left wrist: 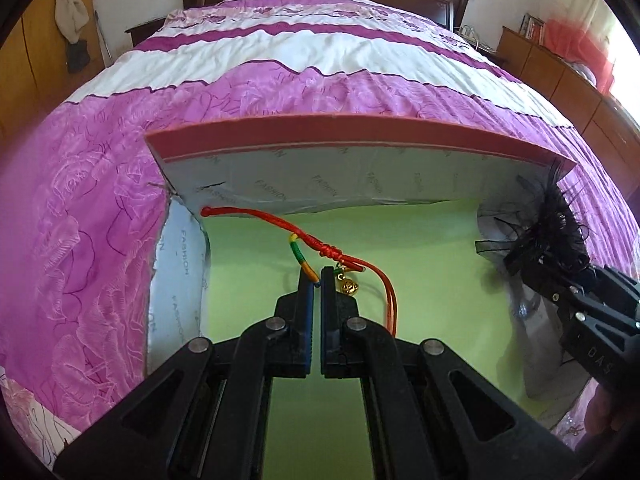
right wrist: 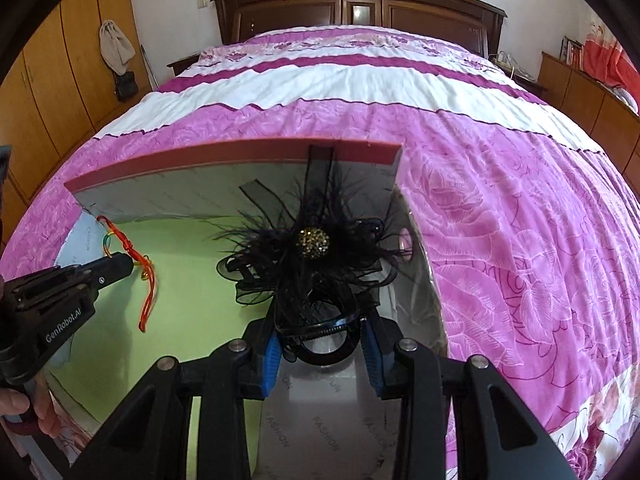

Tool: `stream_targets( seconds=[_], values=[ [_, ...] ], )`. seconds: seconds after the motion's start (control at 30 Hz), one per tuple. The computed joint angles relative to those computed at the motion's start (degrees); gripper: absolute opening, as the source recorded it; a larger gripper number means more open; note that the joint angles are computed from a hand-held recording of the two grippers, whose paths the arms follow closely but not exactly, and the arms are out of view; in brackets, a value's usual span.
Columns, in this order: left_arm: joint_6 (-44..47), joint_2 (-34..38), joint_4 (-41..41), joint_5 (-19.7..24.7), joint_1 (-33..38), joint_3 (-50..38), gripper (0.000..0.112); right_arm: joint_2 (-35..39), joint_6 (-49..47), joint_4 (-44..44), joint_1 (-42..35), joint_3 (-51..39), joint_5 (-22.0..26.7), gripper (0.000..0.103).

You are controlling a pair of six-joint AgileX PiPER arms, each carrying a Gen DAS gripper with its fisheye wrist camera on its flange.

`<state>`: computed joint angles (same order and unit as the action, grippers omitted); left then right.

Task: Organize jewelry
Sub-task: 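Carry the feather clip with the right tool while the left tool carries the bracelet into the pink box, then open the right tool over the box while the left tool releases the red bracelet inside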

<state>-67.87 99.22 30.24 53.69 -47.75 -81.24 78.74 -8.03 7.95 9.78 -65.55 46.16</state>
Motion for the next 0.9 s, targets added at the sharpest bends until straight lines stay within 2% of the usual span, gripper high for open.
stream_targets(
  seconds=[0.07, 0.13, 0.2, 0.3, 0.43, 0.9],
  values=[
    [1.3, 0.2, -1.7, 0.0, 0.6, -0.5, 0.000, 0.0, 0.2, 0.0, -0.1, -0.4, 0.7, 0.040],
    [3.0, 0.3, -4.0, 0.2, 1.3, -0.8, 0.000, 0.0, 0.6, 0.1, 0.0, -0.8, 1.8, 0.048],
    [3.4, -0.3, -6.2, -0.3, 1.8, -0.3, 0.009, -0.4, 0.2, 0.9, -0.4, -1.1, 2.4, 0.057],
    [2.9, -1.7, -8.2, -1.5, 2.2, 0.8, 0.024, -0.8, -0.7, 2.2, -1.1, -1.7, 4.0, 0.059],
    [1.3, -3.5, -8.5, -2.8, 1.4, 2.2, 0.029, -2.7, -2.3, 4.2, -3.0, -1.7, 5.5, 0.059],
    [-12.7, -9.5, 8.4, 2.4, -9.3, 4.8, 0.033, -14.8, -12.9, 17.4, -10.8, 3.6, 7.4, 0.067]
  ],
)
